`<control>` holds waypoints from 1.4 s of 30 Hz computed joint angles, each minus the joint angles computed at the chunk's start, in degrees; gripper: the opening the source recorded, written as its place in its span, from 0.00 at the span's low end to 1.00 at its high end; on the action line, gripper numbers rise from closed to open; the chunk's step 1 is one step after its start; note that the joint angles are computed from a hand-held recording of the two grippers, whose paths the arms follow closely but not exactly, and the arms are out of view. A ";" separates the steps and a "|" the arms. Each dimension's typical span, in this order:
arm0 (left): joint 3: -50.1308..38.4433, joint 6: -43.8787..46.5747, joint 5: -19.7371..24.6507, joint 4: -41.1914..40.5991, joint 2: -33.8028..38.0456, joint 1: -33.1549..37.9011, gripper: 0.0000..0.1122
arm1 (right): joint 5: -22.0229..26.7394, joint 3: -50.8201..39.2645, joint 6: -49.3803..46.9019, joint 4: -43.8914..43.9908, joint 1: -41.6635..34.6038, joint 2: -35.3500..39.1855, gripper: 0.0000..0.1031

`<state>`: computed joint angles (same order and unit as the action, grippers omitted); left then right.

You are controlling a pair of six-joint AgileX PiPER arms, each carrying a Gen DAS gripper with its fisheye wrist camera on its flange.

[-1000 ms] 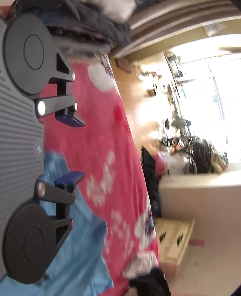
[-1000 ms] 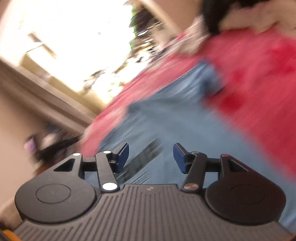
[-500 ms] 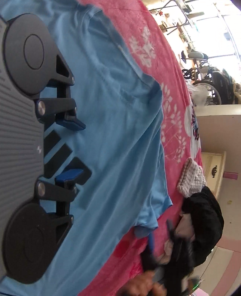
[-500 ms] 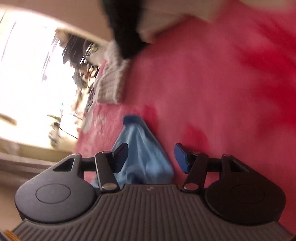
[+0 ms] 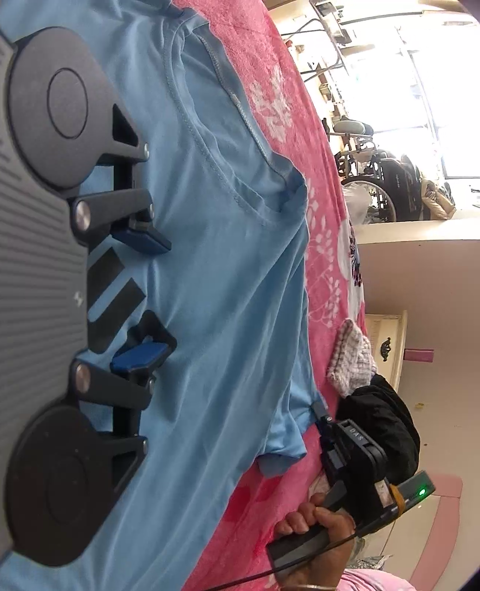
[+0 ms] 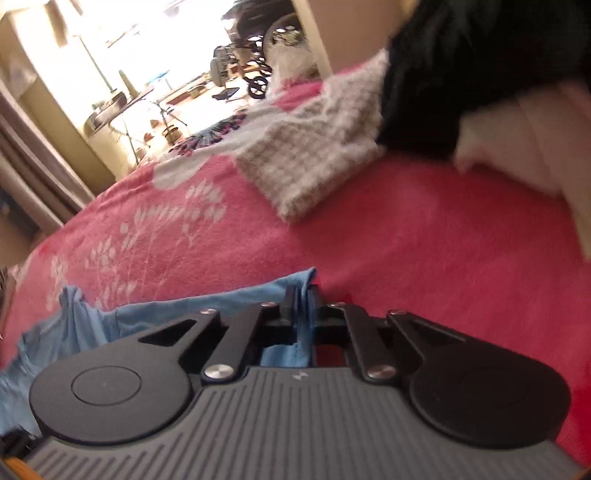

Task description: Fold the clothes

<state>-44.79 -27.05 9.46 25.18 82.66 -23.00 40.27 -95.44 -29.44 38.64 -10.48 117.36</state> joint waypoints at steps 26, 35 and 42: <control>2.44 -14.28 -3.68 14.78 -0.15 0.33 0.51 | 5.51 7.95 18.41 11.17 -11.08 -6.66 0.47; 2.72 -12.63 -4.25 12.86 -0.32 0.65 0.51 | 12.79 17.21 27.32 14.05 -13.03 -9.29 0.50; 2.97 -12.12 -4.59 12.14 -0.43 0.80 0.51 | -0.84 12.52 26.20 -8.40 -1.36 -13.58 0.07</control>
<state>-41.82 -39.17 4.87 37.33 82.23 -22.20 39.43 -82.93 -3.23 30.23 -11.85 103.78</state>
